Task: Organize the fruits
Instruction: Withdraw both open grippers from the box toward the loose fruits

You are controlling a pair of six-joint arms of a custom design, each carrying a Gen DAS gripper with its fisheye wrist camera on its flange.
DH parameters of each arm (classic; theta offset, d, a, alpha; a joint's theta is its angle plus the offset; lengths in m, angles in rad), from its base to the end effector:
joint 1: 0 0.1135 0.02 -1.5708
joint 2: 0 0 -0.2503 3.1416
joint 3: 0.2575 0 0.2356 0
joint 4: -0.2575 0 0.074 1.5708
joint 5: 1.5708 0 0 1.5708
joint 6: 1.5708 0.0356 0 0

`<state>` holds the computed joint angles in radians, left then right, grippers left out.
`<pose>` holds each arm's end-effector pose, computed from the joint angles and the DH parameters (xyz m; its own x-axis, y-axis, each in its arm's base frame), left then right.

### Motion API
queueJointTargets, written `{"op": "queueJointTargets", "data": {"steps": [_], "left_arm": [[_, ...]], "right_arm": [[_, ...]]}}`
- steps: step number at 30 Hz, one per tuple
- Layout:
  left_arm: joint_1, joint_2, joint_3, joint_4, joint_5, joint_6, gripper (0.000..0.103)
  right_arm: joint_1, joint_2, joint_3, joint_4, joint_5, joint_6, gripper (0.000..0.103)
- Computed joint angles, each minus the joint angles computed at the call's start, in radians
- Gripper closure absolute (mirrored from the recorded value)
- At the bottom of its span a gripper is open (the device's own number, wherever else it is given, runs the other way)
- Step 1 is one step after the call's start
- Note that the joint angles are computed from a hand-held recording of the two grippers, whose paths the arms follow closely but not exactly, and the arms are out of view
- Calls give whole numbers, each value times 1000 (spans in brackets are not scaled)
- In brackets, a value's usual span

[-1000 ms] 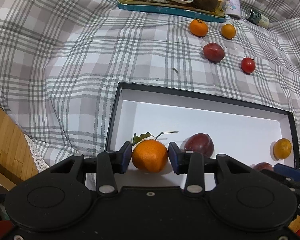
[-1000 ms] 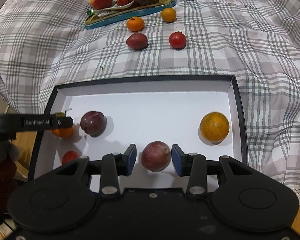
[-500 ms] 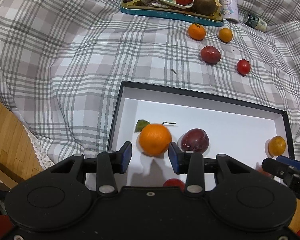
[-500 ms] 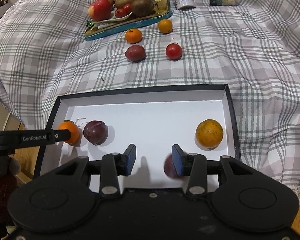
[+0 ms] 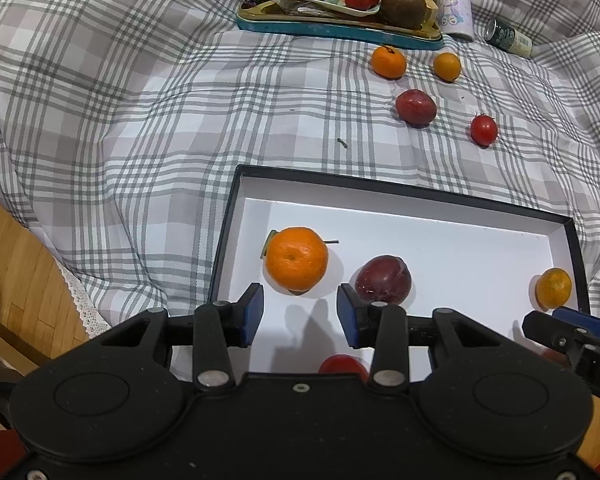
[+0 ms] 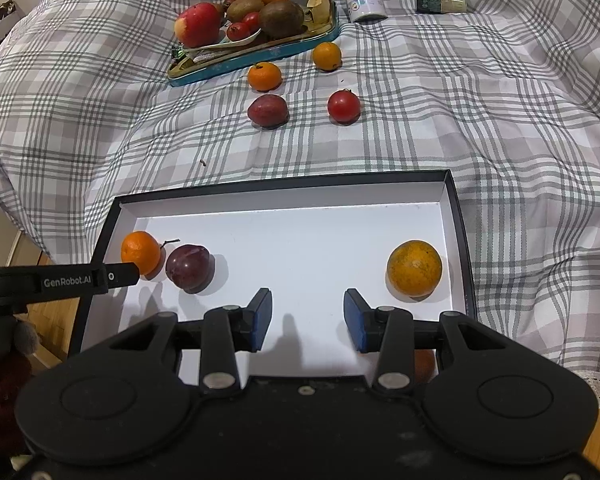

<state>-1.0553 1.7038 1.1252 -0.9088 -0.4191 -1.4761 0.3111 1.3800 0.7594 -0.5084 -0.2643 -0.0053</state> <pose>0.1534 -0.2414 0.1811 -0.8210 -0.3957 -0.4116 -0.4155 0.9085 -0.0446 0.2248 0.0820 0.1776 -0.8585 -0.2814 -0.4288 -0.4064 0.8833 0.2339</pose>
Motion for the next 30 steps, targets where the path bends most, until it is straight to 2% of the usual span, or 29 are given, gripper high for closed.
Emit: {"op": "queueJointTargets", "data": {"steps": [17, 30], "left_arm": [[21, 42, 70, -20, -27, 72, 55], [118, 94, 141, 43, -50, 261, 55]], "right_arm": [[-23, 59, 45, 16, -3, 10, 60], [-16, 184, 152, 147, 58, 49, 60]]}}
